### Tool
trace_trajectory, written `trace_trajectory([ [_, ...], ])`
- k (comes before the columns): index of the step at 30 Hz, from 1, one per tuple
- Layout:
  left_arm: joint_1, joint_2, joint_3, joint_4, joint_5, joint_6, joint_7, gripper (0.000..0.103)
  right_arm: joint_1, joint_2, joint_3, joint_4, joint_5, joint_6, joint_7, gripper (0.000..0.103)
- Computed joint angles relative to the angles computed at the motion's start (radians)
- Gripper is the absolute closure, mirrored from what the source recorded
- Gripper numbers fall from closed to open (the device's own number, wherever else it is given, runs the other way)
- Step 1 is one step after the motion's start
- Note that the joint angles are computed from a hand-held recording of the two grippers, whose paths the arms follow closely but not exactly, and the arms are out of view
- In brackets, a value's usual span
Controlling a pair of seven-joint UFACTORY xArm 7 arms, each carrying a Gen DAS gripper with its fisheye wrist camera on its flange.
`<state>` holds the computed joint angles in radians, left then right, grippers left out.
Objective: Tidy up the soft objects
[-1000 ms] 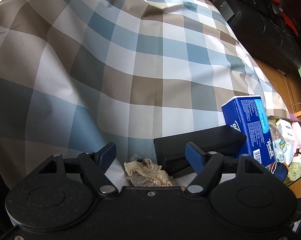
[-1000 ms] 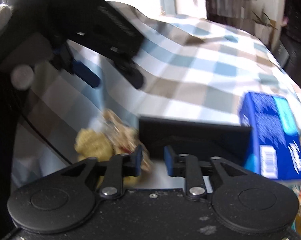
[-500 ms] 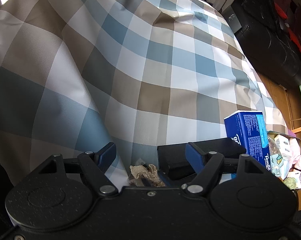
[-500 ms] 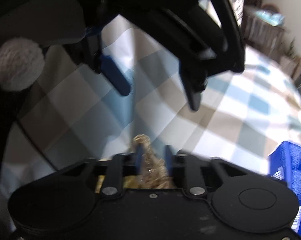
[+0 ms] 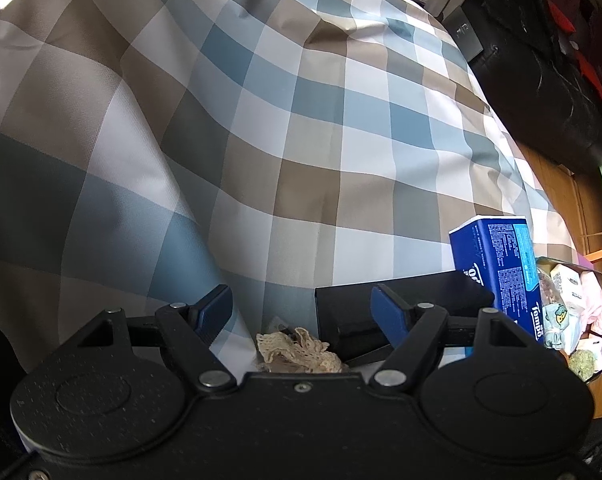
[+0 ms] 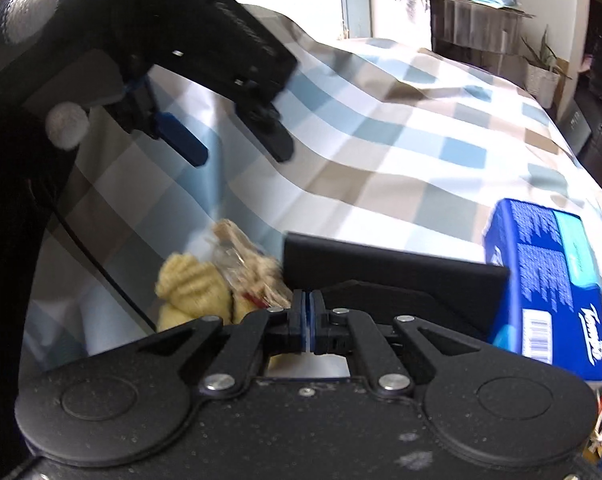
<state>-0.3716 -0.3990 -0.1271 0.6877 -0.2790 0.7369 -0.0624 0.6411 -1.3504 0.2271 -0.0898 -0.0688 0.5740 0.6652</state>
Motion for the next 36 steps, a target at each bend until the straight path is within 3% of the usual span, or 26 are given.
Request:
trace_trajectory([
  [3, 0.000, -0.001, -0.001, -0.001, 0.003, 0.002, -0.002, 0.031, 0.003, -0.014, -0.005, 0.002, 0.000, 0.025, -0.006, 0.087],
  [5, 0.000, -0.001, -0.002, 0.000, 0.004, 0.004, -0.007, 0.031, 0.000, 0.054, -0.025, 0.012, 0.007, -0.036, -0.024, 0.071],
  [7, 0.000, 0.000, -0.002, -0.001, 0.003, 0.004, -0.008, 0.031, 0.000, 0.147, -0.016, 0.026, 0.009, -0.108, -0.035, 0.064],
  [9, -0.001, 0.000, -0.001, -0.001, 0.003, 0.004, -0.006, 0.031, 0.008, 0.231, 0.001, 0.041, 0.005, -0.168, -0.038, 0.064],
  [12, -0.005, 0.002, 0.002, -0.002, -0.004, 0.006, 0.003, 0.031, 0.005, 0.291, 0.039, 0.043, -0.005, -0.219, -0.011, 0.067],
  [14, -0.005, 0.001, 0.000, -0.002, -0.003, 0.007, 0.005, 0.031, 0.012, 0.305, 0.010, 0.042, 0.001, -0.230, -0.017, 0.094],
  [16, -0.004, 0.000, 0.001, -0.003, -0.004, 0.008, 0.006, 0.031, 0.011, 0.285, -0.006, 0.037, 0.008, -0.208, -0.019, 0.099],
  [20, -0.001, 0.002, -0.003, -0.002, 0.000, 0.006, -0.003, 0.031, 0.027, 0.145, -0.010, 0.009, 0.017, -0.082, -0.011, 0.100],
  [26, -0.001, 0.000, -0.004, -0.002, 0.005, 0.008, -0.008, 0.031, 0.110, -0.062, 0.065, -0.009, 0.002, 0.076, 0.074, 0.102],
  [28, -0.002, 0.000, -0.002, -0.001, 0.003, 0.009, -0.008, 0.031, 0.138, -0.110, 0.058, -0.014, 0.001, 0.112, 0.088, 0.101],
  [30, -0.002, 0.001, -0.001, -0.001, 0.001, 0.009, -0.007, 0.031, 0.161, -0.146, 0.048, -0.019, 0.002, 0.123, 0.091, 0.089],
  [31, -0.003, 0.000, -0.001, -0.001, 0.000, 0.009, -0.007, 0.031, 0.170, -0.151, 0.056, -0.020, 0.003, 0.117, 0.105, 0.068],
  [32, -0.003, 0.000, -0.001, -0.001, -0.001, 0.009, -0.006, 0.031, 0.183, -0.138, 0.072, -0.014, 0.003, 0.104, 0.125, 0.037],
  [33, -0.003, 0.000, -0.001, -0.001, -0.001, 0.009, -0.006, 0.031, 0.186, -0.115, 0.088, -0.010, -0.001, 0.073, 0.144, 0.027],
  [34, -0.002, 0.000, -0.002, -0.001, 0.001, 0.009, -0.007, 0.031, 0.182, -0.083, 0.103, -0.007, -0.009, 0.029, 0.162, 0.021],
  [36, -0.001, 0.000, -0.002, 0.000, 0.002, 0.010, -0.009, 0.031, 0.160, 0.037, 0.112, 0.025, -0.021, -0.063, 0.182, 0.023],
])
